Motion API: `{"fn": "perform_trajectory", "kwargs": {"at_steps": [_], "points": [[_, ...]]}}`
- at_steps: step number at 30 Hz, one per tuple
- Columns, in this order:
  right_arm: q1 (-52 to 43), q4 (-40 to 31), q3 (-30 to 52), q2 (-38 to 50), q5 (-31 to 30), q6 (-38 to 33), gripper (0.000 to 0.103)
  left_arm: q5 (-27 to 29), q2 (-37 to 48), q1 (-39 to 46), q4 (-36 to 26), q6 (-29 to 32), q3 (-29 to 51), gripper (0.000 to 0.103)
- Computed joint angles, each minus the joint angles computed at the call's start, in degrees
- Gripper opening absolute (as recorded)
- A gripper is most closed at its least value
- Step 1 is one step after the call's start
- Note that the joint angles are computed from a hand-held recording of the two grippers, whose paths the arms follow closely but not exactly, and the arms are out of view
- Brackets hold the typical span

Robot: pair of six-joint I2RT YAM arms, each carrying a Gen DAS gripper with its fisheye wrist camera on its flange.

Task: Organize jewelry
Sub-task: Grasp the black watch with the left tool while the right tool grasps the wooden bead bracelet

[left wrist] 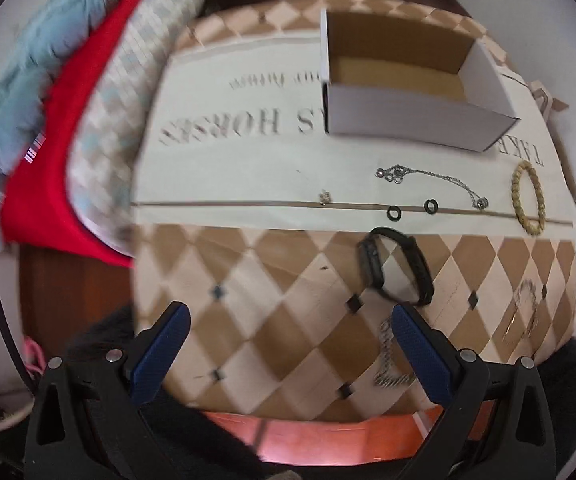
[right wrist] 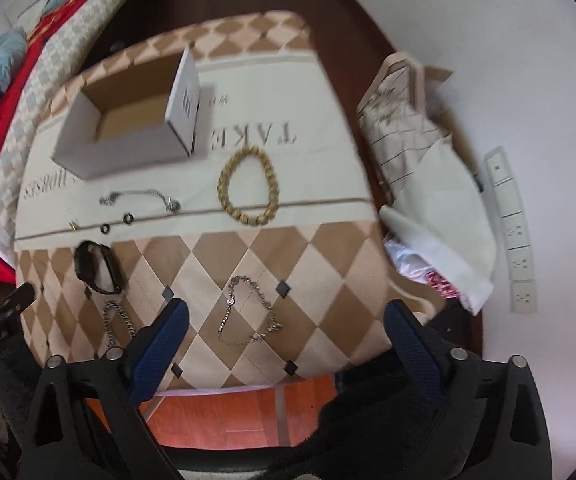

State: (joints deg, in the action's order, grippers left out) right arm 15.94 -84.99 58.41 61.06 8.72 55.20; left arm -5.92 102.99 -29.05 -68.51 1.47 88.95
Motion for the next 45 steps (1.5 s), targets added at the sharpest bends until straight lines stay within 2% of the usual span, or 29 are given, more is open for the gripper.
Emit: {"fn": "perform_trajectory", "kwargs": {"at_steps": [3,5,8,11,13,15,22,24,26,27,28,29,33,36,37,40,42,43,44,45], "points": [[-5.27,5.11,-5.21,-0.06,-1.40,-3.52,0.095,3.48,4.56,-0.20,1.43,-2.44,1.12,0.101],[-10.34,8.52,-7.79,0.69,-1.79,-7.24,0.093,4.72,7.20,-0.93,1.82,-3.24,2.15,0.093],[-17.90,13.42,-10.32,2.55,-1.89,-12.69,0.091,5.91,9.42,-2.08,2.86,-3.83,2.45,0.072],[-23.32,16.78,-10.74,4.75,-2.37,-16.38,0.083,5.69,9.75,-3.37,4.88,-3.90,1.24,0.049],[-25.11,19.91,-11.07,5.23,-1.17,-19.17,0.083,5.35,10.15,-3.95,5.60,-3.82,0.96,0.015],[-26.62,22.38,-10.42,8.25,-0.83,-20.81,0.081,5.04,9.97,-4.52,6.77,-3.86,0.38,0.010],[-27.50,29.25,-8.99,19.40,-2.41,-24.27,0.050,-1.92,7.44,-6.01,11.39,-1.30,-1.53,0.010],[-26.90,30.67,-8.75,19.55,-2.18,-24.51,0.044,-3.49,7.65,-5.53,11.85,-0.28,-0.52,0.010],[-26.85,30.94,-8.00,19.96,-3.43,-25.42,0.026,-4.43,7.59,-5.32,12.13,0.34,0.21,0.010],[-26.32,30.52,-7.56,20.19,-3.37,-25.35,0.022,-4.17,6.29,-4.20,13.67,1.42,-2.14,0.010],[-25.54,29.81,-7.24,20.34,-3.13,-25.36,0.012,-3.78,5.68,-3.74,13.62,1.71,-2.60,0.010],[-24.50,28.80,-7.27,20.13,-2.63,-25.28,0.009,-3.61,5.64,-3.58,13.54,1.55,-2.50,0.010],[-21.15,25.48,-10.59,15.36,-3.13,-24.54,0.009,-3.83,4.52,-2.95,15.57,2.29,-4.56,0.010],[-16.97,22.56,-12.11,13.46,0.28,-21.66,0.009,-3.19,4.83,-2.32,16.30,2.56,-4.68,0.010],[-16.15,22.09,-12.44,13.00,1.14,-20.33,0.013,-3.24,4.61,-2.33,16.84,2.59,-5.14,0.010],[-15.33,20.95,-13.15,12.13,4.05,-16.11,0.036,-3.04,4.28,-2.35,17.37,2.54,-5.82,0.010],[-15.94,21.91,-14.13,10.65,3.90,-16.66,0.036,-2.96,4.13,-2.33,17.46,2.57,-5.97,0.010],[-16.65,22.65,-14.77,9.55,2.99,-17.19,0.029,-2.86,4.12,-2.30,17.42,2.45,-5.94,0.010],[-18.57,24.47,-15.71,8.08,-0.19,-18.97,0.009,-2.52,3.96,-2.18,17.28,2.32,-5.80,0.010],[-18.49,24.62,-15.22,8.75,0.05,-18.83,0.009,-2.33,3.81,-2.18,16.86,2.13,-5.40,0.010]]}}
